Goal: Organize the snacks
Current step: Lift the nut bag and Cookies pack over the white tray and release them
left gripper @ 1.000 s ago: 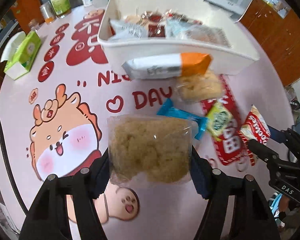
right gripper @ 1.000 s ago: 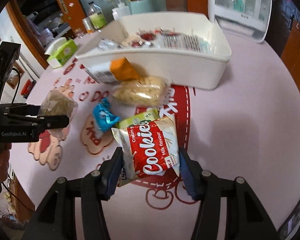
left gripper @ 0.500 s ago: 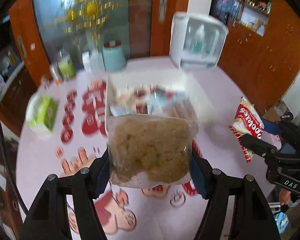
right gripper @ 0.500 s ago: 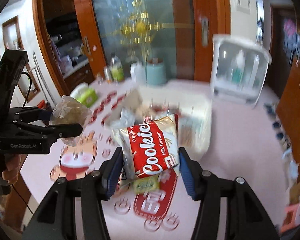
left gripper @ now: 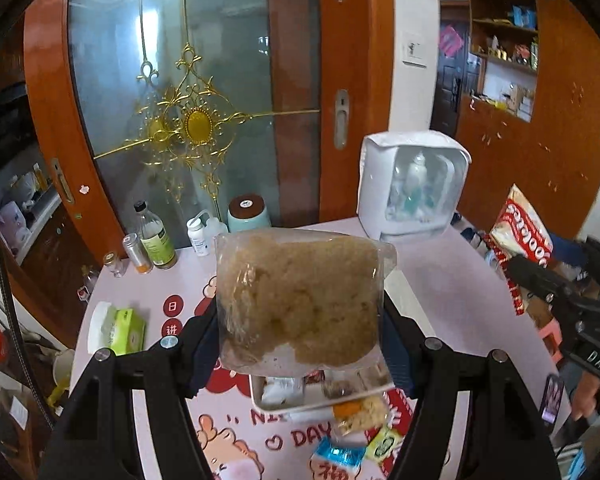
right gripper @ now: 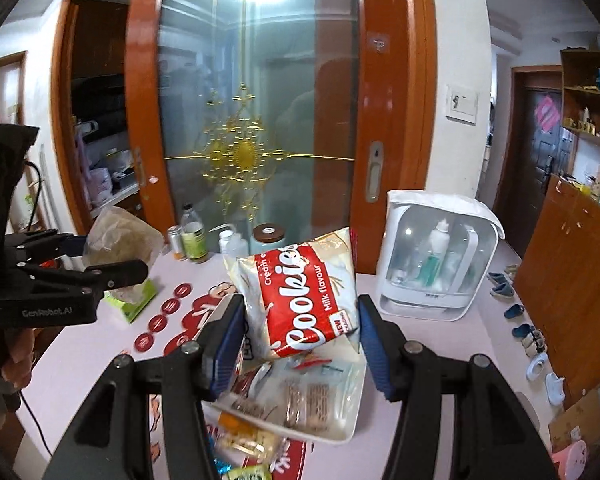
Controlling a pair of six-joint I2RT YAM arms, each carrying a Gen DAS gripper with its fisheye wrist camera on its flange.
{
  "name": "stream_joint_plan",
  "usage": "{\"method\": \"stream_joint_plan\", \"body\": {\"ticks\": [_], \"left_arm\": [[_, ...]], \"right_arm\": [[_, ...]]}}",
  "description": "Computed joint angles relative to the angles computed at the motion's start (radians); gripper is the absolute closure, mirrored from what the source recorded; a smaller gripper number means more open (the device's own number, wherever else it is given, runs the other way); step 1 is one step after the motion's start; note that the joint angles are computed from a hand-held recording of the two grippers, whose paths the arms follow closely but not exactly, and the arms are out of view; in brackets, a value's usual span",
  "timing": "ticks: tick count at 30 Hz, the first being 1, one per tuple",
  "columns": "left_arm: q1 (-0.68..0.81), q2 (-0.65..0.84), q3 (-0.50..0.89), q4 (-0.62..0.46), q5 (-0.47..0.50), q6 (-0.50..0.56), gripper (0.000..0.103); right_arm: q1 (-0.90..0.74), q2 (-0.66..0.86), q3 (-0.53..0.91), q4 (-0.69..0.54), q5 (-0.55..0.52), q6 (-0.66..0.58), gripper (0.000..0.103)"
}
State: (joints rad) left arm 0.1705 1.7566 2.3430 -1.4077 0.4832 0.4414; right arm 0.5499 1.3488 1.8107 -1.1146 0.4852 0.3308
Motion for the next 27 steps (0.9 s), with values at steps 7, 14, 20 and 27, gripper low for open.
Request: {"method": "stream_joint_plan", "body": {"ticks": [7,14,20,27], "left_arm": [[-0.074,0.175,0.142,0.004,-0.022,-0.082,0.034],[-0.152,0.228,0.000,0.159,-0.088,-0.119,0.019],[-0.159,0.373,0.102,0.134,-0.084,-0.170,0.002],[-0.150,0.363,0.020,0.206,-0.127,-0.175,0.001]], "right_arm": [[-0.134,0.102,-0.026,0.085,-0.078,0.004,0.047],[-0.225,0.215,-0.055,0.160,-0.152,-0.014,0.043],[-0.267,0.301,-0.080,0.217,-0.168,-0.056,0.035],[-0.295,0.316,-0.113,0.243,-0.232,-0.044,0.031]]}}
